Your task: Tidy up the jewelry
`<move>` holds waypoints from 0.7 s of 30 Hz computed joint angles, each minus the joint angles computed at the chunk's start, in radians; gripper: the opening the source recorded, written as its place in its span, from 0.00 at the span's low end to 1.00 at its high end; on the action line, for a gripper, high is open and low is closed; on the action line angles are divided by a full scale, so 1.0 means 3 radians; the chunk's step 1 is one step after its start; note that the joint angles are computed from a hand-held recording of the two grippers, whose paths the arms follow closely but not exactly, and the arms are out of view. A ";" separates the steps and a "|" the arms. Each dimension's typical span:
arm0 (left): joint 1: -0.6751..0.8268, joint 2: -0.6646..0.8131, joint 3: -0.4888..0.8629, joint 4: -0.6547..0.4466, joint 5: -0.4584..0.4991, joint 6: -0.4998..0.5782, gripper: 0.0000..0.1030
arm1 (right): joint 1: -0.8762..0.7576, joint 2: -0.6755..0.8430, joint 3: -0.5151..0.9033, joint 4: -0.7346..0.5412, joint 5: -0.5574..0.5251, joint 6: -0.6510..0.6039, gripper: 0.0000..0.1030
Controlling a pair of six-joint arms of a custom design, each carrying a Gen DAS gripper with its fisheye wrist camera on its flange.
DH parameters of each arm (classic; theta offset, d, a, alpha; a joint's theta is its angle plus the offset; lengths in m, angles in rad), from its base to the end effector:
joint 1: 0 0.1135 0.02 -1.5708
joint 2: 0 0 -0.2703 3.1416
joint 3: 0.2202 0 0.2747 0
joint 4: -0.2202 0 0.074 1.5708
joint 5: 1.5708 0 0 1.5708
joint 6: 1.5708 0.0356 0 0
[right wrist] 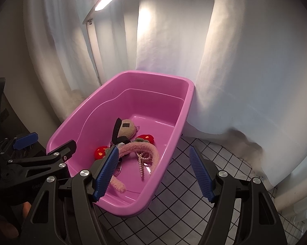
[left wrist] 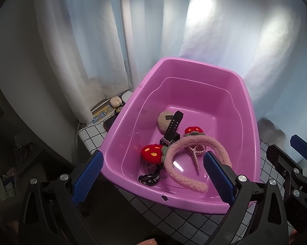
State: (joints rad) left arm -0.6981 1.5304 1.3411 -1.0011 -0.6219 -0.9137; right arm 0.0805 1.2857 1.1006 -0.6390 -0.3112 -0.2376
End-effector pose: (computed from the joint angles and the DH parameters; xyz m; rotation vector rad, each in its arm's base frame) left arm 0.2599 -0.1910 0.2965 -0.4112 2.4014 0.2034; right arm 0.2900 0.0343 0.3033 -0.5168 2.3067 0.2964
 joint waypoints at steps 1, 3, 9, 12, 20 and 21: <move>-0.0001 0.0002 0.0002 -0.0005 0.0001 -0.0006 0.94 | -0.0003 -0.0001 0.0000 0.0000 -0.0003 -0.0001 0.66; 0.0002 0.0009 0.0012 -0.0012 0.0008 -0.0010 0.94 | -0.0008 -0.0013 -0.0002 0.0000 0.0003 0.0005 0.66; -0.0013 0.0003 0.0020 -0.0034 0.0003 -0.0033 0.94 | -0.0026 -0.0021 -0.0007 -0.0006 -0.0009 -0.0010 0.66; -0.0022 0.0009 0.0028 -0.0046 0.0003 -0.0051 0.94 | -0.0028 -0.0019 -0.0007 -0.0001 -0.0009 -0.0008 0.66; -0.0030 0.0011 0.0030 -0.0061 0.0013 -0.0083 0.94 | -0.0044 -0.0027 -0.0010 -0.0010 -0.0020 -0.0023 0.66; -0.0031 0.0017 0.0034 -0.0064 0.0012 -0.0086 0.94 | -0.0040 -0.0027 -0.0012 -0.0005 -0.0013 -0.0022 0.66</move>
